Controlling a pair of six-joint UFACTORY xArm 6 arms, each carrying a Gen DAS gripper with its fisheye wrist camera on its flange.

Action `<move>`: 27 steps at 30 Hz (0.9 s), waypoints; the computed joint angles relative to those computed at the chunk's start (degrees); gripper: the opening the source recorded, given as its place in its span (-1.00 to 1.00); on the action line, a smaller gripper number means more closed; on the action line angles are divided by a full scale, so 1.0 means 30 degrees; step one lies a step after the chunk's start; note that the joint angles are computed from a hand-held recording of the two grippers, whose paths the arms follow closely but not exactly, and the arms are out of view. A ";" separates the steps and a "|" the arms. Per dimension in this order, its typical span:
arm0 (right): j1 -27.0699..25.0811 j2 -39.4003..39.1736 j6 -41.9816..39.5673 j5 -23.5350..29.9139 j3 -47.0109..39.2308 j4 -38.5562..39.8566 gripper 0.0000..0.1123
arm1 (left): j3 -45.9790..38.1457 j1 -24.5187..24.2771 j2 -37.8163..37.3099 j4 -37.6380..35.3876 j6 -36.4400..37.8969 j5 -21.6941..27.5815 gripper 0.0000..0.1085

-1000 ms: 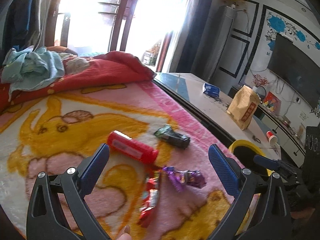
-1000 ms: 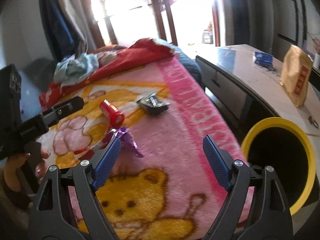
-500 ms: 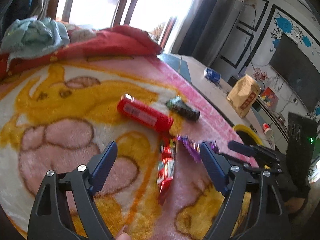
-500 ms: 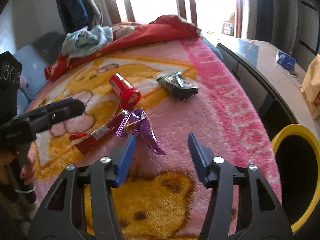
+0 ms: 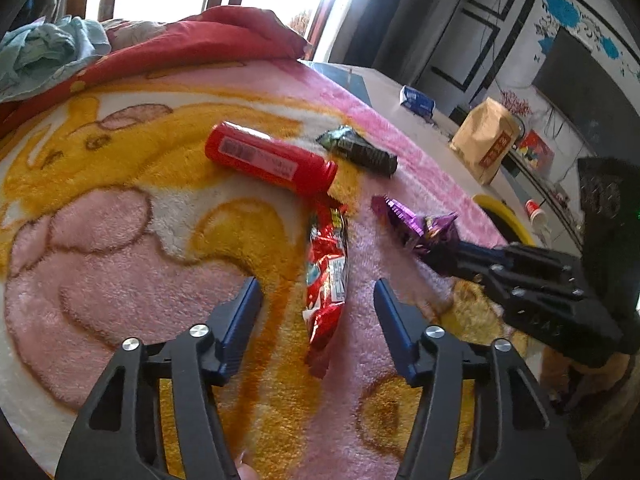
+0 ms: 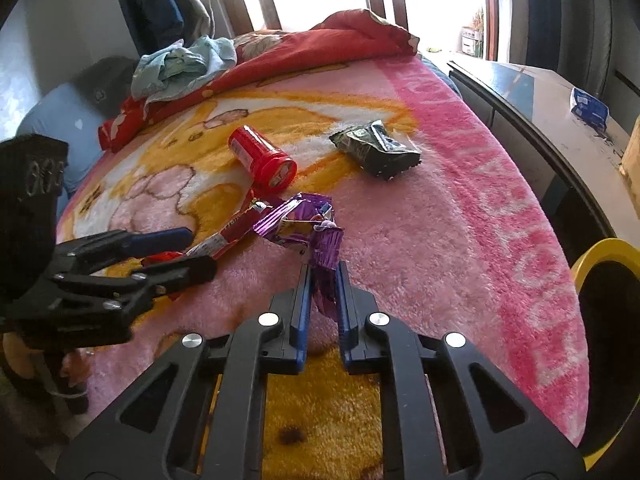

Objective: Collect trash
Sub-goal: 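Grasp the red candy wrapper with left tool while right tool grasps purple wrapper, then carry the red wrapper and purple wrapper over the yellow bin with both tools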

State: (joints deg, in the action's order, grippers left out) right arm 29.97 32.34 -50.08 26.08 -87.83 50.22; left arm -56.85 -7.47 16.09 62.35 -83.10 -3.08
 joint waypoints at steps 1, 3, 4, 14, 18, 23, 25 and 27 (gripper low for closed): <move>-0.0048 -0.0113 -0.0122 -0.0026 0.0115 0.0177 -0.86 | -0.0073 -0.0073 0.0034 0.0049 0.0010 0.0167 -0.06; -0.0149 -0.0325 -0.0304 -0.0182 0.0340 0.0435 -0.87 | -0.0282 -0.0301 0.0080 0.0265 -0.0039 0.0717 -0.30; -0.0224 -0.0445 -0.0337 -0.0225 0.0451 0.0562 -0.87 | -0.0363 -0.0391 0.0101 0.0355 -0.0025 0.0946 -0.39; -0.0926 -0.1463 -0.0614 -0.1142 0.1413 0.1770 -0.87 | -0.1234 -0.0835 0.0166 0.1969 -0.1126 0.0540 -0.64; -0.1284 -0.1770 -0.0507 -0.1637 0.1720 0.2185 -0.87 | -0.1846 -0.1151 0.0137 0.3175 -0.2057 0.0483 -0.64; -0.1785 -0.2107 -0.0492 -0.2087 0.2023 0.2833 -0.87 | -0.2548 -0.1609 0.0289 0.3434 -0.2108 0.0406 -0.64; -0.2048 -0.2249 -0.0458 -0.2226 0.2128 0.3127 -0.87 | -0.2822 -0.1773 0.0428 0.3154 -0.1785 0.0330 -0.64; -0.2242 -0.2360 -0.0405 -0.2412 0.2223 0.3347 -0.87 | -0.3054 -0.1936 0.0593 0.2650 -0.1259 0.0261 -0.64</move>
State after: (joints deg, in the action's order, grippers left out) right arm 23.24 25.26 -51.29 18.85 -81.17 60.26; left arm -66.01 -13.28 17.87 70.30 -86.88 -2.30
